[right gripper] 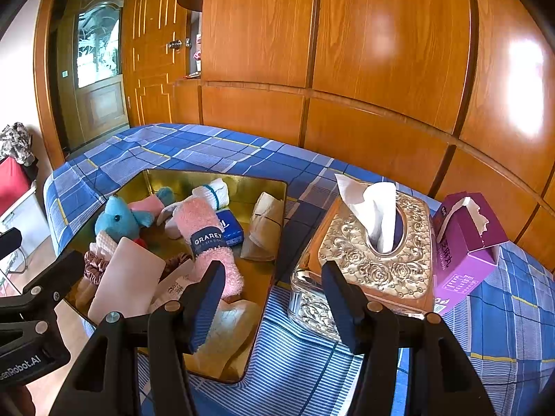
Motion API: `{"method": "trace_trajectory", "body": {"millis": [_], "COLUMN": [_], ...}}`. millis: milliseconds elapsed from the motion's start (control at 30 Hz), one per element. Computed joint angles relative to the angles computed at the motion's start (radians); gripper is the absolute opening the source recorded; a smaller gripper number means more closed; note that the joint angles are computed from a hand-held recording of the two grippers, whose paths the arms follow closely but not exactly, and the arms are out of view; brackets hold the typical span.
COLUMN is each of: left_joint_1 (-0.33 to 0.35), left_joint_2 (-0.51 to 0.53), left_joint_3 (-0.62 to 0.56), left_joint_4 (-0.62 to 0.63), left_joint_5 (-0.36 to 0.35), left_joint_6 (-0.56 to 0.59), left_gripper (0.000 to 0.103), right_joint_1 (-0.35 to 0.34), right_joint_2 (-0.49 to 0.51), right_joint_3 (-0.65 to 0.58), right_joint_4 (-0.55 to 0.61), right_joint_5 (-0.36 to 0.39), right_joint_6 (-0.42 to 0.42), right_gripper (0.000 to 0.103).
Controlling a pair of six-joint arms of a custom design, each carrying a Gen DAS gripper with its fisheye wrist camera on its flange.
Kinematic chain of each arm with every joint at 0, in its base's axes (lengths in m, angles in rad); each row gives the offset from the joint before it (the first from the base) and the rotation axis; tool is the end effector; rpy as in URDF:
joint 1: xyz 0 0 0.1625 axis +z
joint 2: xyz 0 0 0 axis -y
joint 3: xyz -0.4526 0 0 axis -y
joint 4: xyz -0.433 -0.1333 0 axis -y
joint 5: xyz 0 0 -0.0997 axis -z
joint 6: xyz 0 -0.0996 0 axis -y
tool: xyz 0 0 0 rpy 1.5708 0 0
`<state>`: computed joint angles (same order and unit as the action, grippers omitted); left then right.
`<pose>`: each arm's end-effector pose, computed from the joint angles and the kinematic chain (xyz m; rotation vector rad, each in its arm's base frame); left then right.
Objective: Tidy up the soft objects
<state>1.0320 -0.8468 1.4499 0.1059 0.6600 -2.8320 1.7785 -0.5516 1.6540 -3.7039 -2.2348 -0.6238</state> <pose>-0.1453 -0.6562 0.1405 0.4354 2.1180 -1.0815 0.2146 -0.6696 0.0585 0.4745 -2.0935 1.0175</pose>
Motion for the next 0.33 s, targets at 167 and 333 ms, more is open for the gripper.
{"method": "trace_trajectory", "body": {"millis": [167, 333], "left_joint_1": [0.0, 0.004], "left_joint_2": [-0.007, -0.009], "left_joint_3": [0.012, 0.012], "left_joint_4": [-0.02, -0.015], "left_joint_5": [0.002, 0.013], "left_joint_6": [0.004, -0.011], "left_gripper": [0.103, 0.103], "right_joint_1": [0.0, 0.001], "right_joint_2": [0.002, -0.004], "right_joint_3": [-0.001, 0.007], "right_joint_4": [-0.006, -0.024], "right_joint_5": [-0.001, 0.015], "right_joint_6": [-0.005, -0.009], "right_gripper": [0.058, 0.058]}}
